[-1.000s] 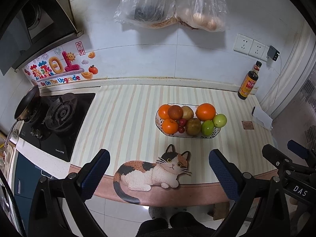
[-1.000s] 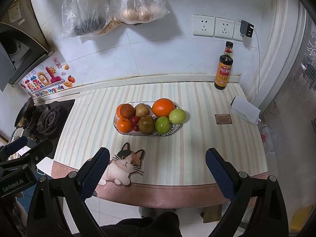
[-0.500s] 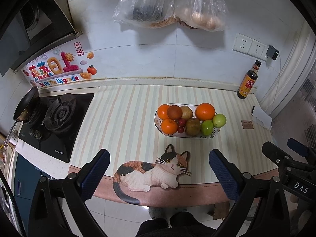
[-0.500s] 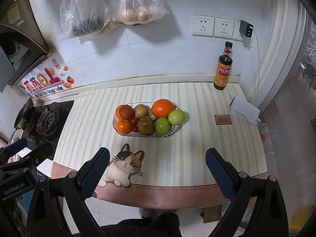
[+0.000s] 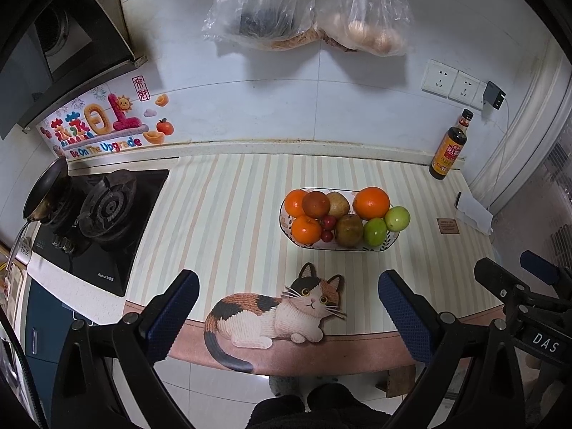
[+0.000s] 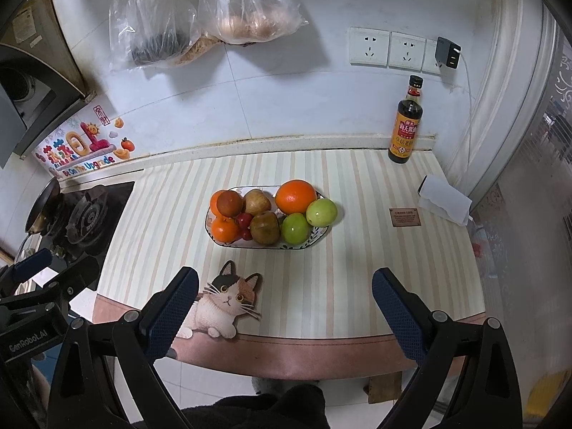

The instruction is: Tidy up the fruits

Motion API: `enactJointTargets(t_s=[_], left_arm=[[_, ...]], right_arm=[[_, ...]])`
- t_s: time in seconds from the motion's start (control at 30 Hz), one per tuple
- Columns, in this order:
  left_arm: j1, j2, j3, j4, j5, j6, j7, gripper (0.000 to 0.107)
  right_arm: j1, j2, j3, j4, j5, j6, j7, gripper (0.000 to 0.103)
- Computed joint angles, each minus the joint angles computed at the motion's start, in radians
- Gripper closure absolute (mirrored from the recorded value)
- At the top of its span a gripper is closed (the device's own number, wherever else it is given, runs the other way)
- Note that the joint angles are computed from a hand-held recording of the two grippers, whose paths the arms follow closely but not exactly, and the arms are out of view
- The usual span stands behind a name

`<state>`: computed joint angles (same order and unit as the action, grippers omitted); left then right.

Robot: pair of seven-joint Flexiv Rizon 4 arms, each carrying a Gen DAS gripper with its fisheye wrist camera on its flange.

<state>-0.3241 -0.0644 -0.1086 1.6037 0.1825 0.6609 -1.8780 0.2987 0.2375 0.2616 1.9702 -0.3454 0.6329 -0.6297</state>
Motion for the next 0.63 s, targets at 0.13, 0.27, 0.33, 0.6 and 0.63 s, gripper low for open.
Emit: enactJointTargets(t_s=[0.13, 0.27, 0.33, 0.6, 0.63], left_arm=[[0.001, -0.004, 0.000, -0.003, -0.001, 0.002, 0.001, 0.004], [0.001, -0.003, 0.001, -0.002, -0.004, 0.001, 0.005, 0.004], [0.001, -0.006, 0.000, -0.004, -0.005, 0.000, 0.008, 0.004], [-0.003, -0.023, 0.004, -0.012, 0.007, 0.008, 0.006, 0.004], [-0.005, -0.021, 0.005, -0.010, 0.013, 0.012, 0.004, 0.004]], right_arm=[[0.000, -0.005, -0.001, -0.002, 0.002, 0.000, 0.001, 0.003], [-0.001, -0.006, -0.003, -0.002, 0.004, 0.002, -0.002, 0.003], [-0.002, -0.006, -0.004, -0.001, 0.006, 0.003, -0.002, 0.003], [-0.003, -0.011, -0.006, -0.001, 0.010, 0.010, -0.003, 0.003], [-0.002, -0.012, -0.006, -0.003, 0.013, 0.010, -0.004, 0.003]])
